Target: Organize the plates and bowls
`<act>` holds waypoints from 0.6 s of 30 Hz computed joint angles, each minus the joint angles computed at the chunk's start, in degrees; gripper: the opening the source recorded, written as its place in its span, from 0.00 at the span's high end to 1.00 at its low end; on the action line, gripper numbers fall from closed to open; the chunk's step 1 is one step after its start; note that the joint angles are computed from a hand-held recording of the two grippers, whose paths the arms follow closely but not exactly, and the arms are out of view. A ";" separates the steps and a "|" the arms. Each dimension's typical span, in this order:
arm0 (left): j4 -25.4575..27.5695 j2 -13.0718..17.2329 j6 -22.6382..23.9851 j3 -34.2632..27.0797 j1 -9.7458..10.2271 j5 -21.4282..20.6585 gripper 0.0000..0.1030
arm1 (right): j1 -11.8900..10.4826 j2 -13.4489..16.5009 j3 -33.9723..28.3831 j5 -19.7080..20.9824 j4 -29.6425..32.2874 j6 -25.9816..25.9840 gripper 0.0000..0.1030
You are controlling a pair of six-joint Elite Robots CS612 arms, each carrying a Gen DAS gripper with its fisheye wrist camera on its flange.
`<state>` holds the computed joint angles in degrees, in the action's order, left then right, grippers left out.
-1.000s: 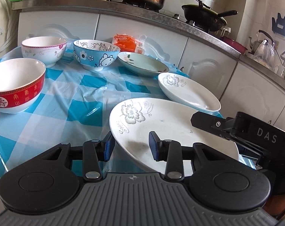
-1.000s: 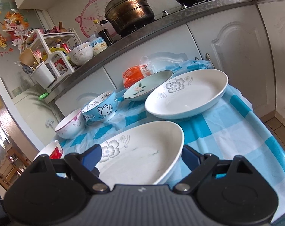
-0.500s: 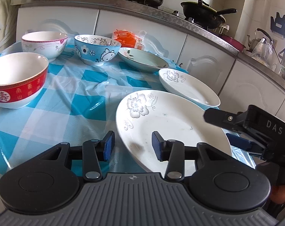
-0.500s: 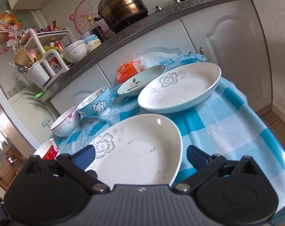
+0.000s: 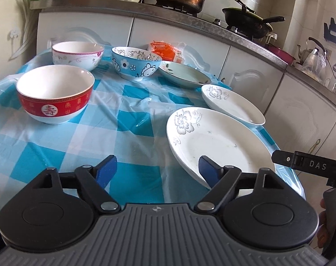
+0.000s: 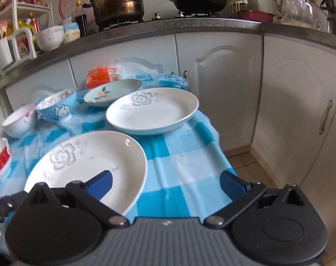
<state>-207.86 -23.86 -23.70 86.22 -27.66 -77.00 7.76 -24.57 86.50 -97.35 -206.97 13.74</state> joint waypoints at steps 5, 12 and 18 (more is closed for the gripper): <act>-0.49 -1.01 0.45 1.91 -0.38 2.13 0.00 | 0.30 -0.87 2.46 -1.29 -0.95 0.05 0.01; -3.68 -2.19 2.29 4.47 -1.76 9.29 0.00 | 0.84 -1.91 6.02 -1.81 -3.86 -1.05 0.01; -5.53 -3.84 4.07 6.87 -2.51 11.22 0.00 | 0.19 -2.95 9.10 2.05 -8.80 3.00 0.01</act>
<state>-213.39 -27.71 -19.63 93.09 -30.17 -65.78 7.95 -27.52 95.61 -95.30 -215.77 16.74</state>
